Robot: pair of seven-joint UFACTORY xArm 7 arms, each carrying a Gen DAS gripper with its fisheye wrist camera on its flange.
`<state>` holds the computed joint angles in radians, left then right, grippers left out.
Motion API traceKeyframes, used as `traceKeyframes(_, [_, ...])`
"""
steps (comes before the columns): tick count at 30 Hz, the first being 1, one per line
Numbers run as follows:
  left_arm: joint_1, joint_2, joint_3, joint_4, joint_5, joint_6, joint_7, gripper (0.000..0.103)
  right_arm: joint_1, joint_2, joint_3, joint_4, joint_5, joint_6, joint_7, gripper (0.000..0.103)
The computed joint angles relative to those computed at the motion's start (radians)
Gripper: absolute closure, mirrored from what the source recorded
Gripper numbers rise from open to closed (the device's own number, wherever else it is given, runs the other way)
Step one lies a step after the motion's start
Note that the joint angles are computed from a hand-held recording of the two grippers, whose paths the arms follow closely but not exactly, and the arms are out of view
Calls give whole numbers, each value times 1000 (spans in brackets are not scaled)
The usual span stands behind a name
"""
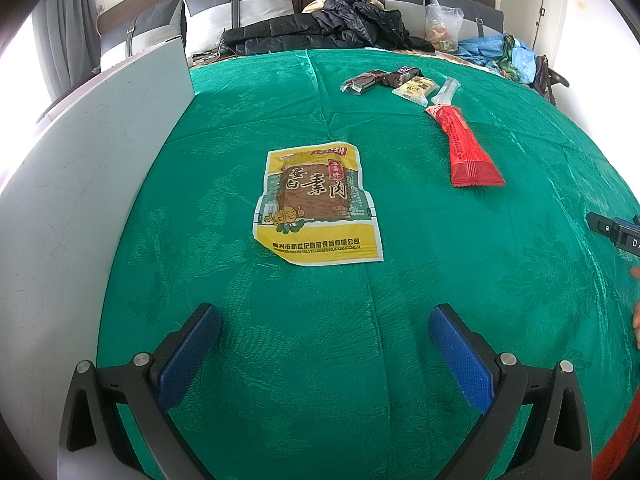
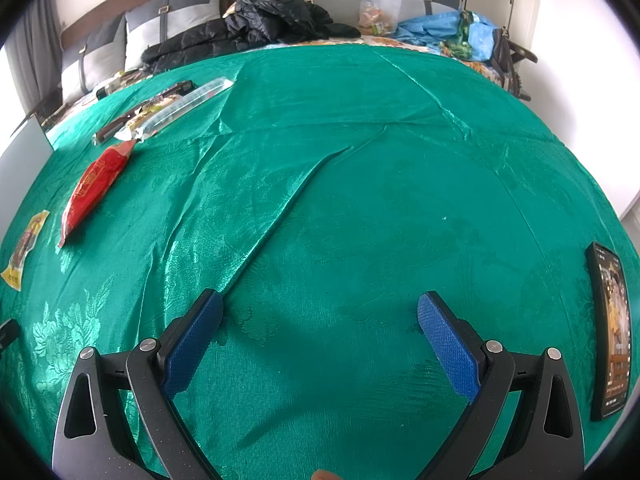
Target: Organize snacks
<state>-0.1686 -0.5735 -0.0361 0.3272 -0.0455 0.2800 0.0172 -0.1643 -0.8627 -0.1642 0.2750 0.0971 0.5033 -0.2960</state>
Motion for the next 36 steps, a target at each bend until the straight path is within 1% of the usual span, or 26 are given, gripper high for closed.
traceKeyframes(25, [-8, 10, 6, 6, -2, 0, 5, 0, -1, 0, 1, 0, 3, -2, -3, 3])
traceKeyframes(27, [-32, 0, 37, 17, -8, 45, 53, 0, 0, 1, 0, -1, 3, -3, -3, 3])
traceKeyframes(28, [-57, 3, 71, 45, -18, 110, 104, 0, 0, 1, 0, -1, 3, -3, -3, 3])
traceKeyframes(31, [-50, 34, 85, 131, -46, 273, 166, 0, -1, 0, 1, -1, 3, -4, -3, 3])
traceKeyframes(32, [-55, 46, 100, 159, -74, 307, 195, 0, -1, 0, 1, -1, 3, -4, -3, 3])
traceKeyframes(33, [-53, 56, 105, 184, -97, 321, 216, 0, -1, 0, 1, -1, 3, -4, -3, 3])
traceKeyframes(34, [-41, 73, 98, 210, -107, 323, 219, 0, -1, 0, 1, -1, 3, -4, -3, 3])
traceKeyframes(36, [-14, 123, 81, 272, -121, 338, 205, 0, -1, 0, 1, -1, 3, -4, -3, 3])
